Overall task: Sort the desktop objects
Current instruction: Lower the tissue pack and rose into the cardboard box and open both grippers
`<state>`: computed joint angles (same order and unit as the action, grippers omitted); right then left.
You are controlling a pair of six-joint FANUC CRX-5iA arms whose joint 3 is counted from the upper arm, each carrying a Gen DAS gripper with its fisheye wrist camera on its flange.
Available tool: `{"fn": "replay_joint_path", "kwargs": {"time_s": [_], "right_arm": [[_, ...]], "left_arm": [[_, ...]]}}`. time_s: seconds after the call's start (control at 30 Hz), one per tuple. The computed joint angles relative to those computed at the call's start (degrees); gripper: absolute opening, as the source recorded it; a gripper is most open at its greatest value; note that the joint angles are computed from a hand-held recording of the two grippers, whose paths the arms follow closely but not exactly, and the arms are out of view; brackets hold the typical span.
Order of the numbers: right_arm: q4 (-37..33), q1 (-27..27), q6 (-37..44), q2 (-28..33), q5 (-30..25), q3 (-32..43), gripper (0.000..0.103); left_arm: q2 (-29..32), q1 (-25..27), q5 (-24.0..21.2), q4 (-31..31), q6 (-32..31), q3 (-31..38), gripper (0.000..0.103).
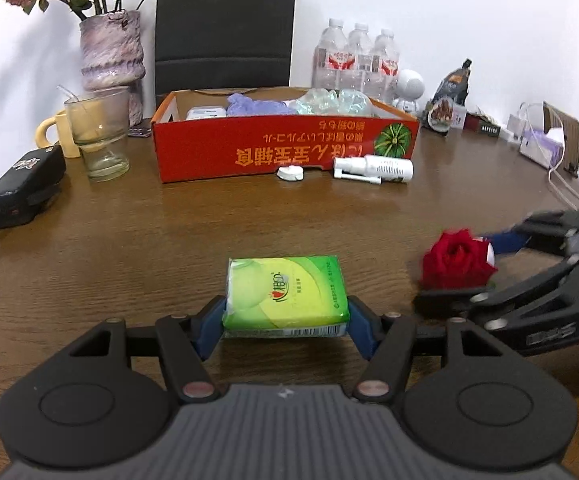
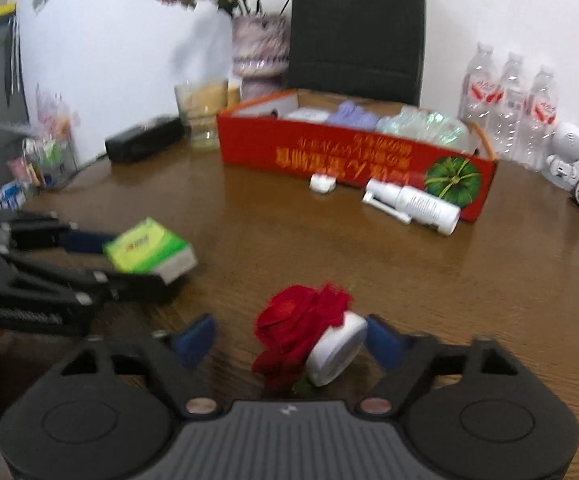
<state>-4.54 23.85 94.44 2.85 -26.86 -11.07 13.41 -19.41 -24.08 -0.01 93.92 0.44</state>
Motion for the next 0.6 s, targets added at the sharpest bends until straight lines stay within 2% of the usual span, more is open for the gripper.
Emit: {"fn": "replay_joint_path", "kwargs": {"time_s": [0.03, 0.13, 0.23, 0.37, 0.47, 0.53, 0.57, 0.6], "right_arm": [[-0.2, 0.0, 0.0, 0.4, -0.5, 0.4, 0.054], [-5.5, -1.4, 3.2, -0.2, -1.6, 1.4, 0.053], [-0.7, -0.5, -2.4, -2.4, 1.4, -1.8, 0.051], [-0.5, -0.9, -3.1, -5.3, 3.9, -2.4, 0.051], [8.3, -1.1, -10.9, -6.0, 9.4, -2.7, 0.051], [20.0, -1.6, -23.3, -4.7, 11.5, -2.2, 0.051], [22.4, -2.0, -27.0, -3.9, 10.5, 0.0, 0.051], [21.8, -2.4, -27.8, -2.9, 8.6, 3.2, 0.051]], "left_arm": [[-0.1, 0.1, 0.3, 0.5, -0.2, -0.2, 0.064], [-0.7, -0.1, 1.2, -1.1, 1.7, -0.4, 0.064], [-1.6, -0.7, 2.0, -3.7, 4.0, 0.3, 0.064], [-2.2, 0.0, 4.8, 0.9, -1.2, 1.2, 0.063], [-1.6, 1.8, 7.1, 10.3, -9.4, 2.9, 0.063], [-0.3, 2.8, 4.9, 13.9, -11.5, 6.9, 0.063], [0.8, 3.4, 3.3, 15.5, -12.4, 9.6, 0.063], [2.1, 3.9, 0.6, 16.7, -12.8, 13.1, 0.063]]}}
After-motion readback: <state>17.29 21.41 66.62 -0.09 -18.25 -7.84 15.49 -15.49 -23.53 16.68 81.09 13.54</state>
